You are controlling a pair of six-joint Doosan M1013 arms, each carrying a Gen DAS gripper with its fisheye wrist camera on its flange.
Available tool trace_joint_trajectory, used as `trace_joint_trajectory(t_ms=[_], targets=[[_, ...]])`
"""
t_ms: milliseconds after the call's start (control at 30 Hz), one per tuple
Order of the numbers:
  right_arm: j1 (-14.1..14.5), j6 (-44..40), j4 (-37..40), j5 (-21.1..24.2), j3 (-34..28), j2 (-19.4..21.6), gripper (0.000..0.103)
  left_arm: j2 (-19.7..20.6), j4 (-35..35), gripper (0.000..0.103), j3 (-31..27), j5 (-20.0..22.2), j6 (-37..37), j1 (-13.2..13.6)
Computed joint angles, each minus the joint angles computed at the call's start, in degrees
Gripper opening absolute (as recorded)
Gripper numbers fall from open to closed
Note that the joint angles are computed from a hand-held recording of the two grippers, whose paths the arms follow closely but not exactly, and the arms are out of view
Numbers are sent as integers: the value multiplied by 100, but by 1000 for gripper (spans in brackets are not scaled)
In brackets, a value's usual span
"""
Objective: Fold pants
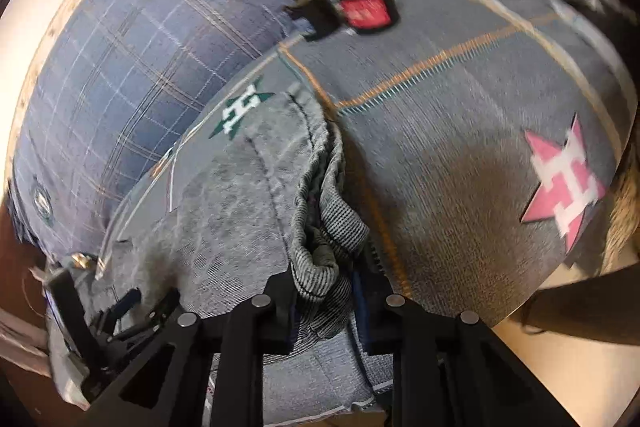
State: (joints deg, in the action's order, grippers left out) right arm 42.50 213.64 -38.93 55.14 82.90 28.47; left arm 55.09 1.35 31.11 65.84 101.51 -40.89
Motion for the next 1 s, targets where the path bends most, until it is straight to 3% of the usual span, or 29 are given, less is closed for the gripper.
trace_joint_trajectory(t_ms=[167,300,433,567,600,633,667,700,833,900,1000], targets=[[131,-823,-445,660,-871,238,22,209,-507,94,-415,353,163,122],[215,-1989,-793,847,-1998,713,22,90,-1419,83,-360,457,-36,432],[278,-3421,-643,600,-3190,1384,22,-674,-1652,83,879,-671,-635,951],[183,-4312,338,-209,-3814,2006,26,-1143,-995,83,1653,-1347,-1875,1378],[143,-4469,630,-354,-3880,2120,37,-1173,-856,82,1702,-1335,-2124,1449],[78,-4832,1131,-463,-4006,2273,57,-1181,-784,82,1708,-1272,-2250,1513],[33,-5128,1642,-319,-4268,2505,66,-1212,-800,82,1755,-1299,-2237,1538],[20,-5173,1853,-250,-4354,2602,68,-1256,-833,82,1815,-1350,-2175,1543],[92,-4330,1199,-1142,-3579,2216,75,-1348,-1650,82,1894,-1422,-1267,1460],[149,-3393,454,-1604,-2970,1873,81,-1359,-2053,82,1865,-1376,-758,1359],[183,-2079,-298,-1908,-2266,1511,84,-1215,-2208,82,1570,-1218,-435,1192]])
